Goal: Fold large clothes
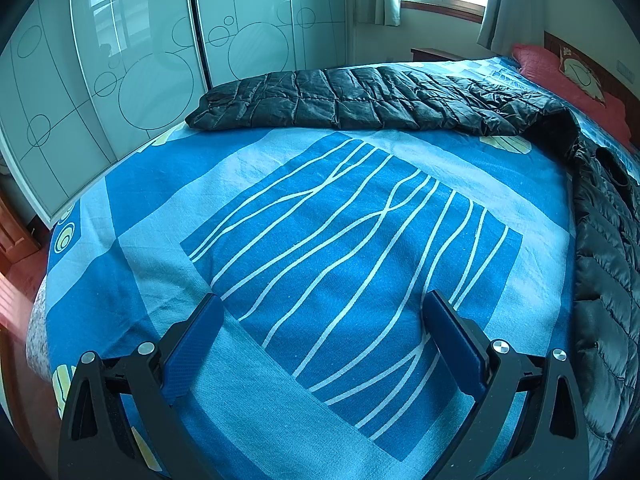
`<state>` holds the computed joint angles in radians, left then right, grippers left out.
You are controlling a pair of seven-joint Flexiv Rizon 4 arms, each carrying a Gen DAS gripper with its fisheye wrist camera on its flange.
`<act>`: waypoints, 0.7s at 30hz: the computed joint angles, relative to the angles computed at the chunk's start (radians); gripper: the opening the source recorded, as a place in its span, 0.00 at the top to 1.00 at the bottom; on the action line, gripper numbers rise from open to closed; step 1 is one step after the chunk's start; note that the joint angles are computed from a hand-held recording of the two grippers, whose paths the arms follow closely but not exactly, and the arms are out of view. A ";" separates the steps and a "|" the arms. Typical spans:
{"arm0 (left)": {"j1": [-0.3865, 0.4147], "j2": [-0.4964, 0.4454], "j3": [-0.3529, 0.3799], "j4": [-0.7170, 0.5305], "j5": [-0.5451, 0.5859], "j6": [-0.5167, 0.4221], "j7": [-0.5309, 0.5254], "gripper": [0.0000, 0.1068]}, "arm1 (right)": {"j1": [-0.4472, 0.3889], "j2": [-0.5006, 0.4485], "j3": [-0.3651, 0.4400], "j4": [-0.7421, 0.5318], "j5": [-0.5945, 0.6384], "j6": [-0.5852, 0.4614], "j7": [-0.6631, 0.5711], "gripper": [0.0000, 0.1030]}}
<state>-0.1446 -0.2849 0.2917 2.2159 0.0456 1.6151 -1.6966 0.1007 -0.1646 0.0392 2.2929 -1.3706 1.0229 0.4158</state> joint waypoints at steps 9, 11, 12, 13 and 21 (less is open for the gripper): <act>0.017 0.006 -0.019 0.003 -0.005 -0.007 0.007 0.07 | 0.012 0.071 0.027 0.031 -0.026 -0.022 0.081 0.39; 0.024 0.007 -0.027 0.005 -0.008 -0.006 0.010 0.07 | 0.010 0.105 0.043 0.054 -0.019 0.013 0.106 0.39; 0.024 0.008 -0.027 0.005 -0.008 -0.006 0.010 0.07 | 0.012 0.117 0.050 0.063 -0.015 0.019 0.109 0.38; 0.025 0.009 -0.028 0.006 -0.009 -0.006 0.011 0.07 | 0.021 0.135 0.065 0.074 0.002 0.014 0.105 0.38; 0.041 0.013 -0.047 0.014 -0.024 -0.003 0.025 0.07 | 0.120 0.232 0.166 0.150 0.178 -0.082 0.068 0.38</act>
<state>-0.1033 -0.2717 0.2443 2.2300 0.0218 1.6125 -1.6718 0.2211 0.0679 0.2052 2.4429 -1.1923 0.9409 0.4835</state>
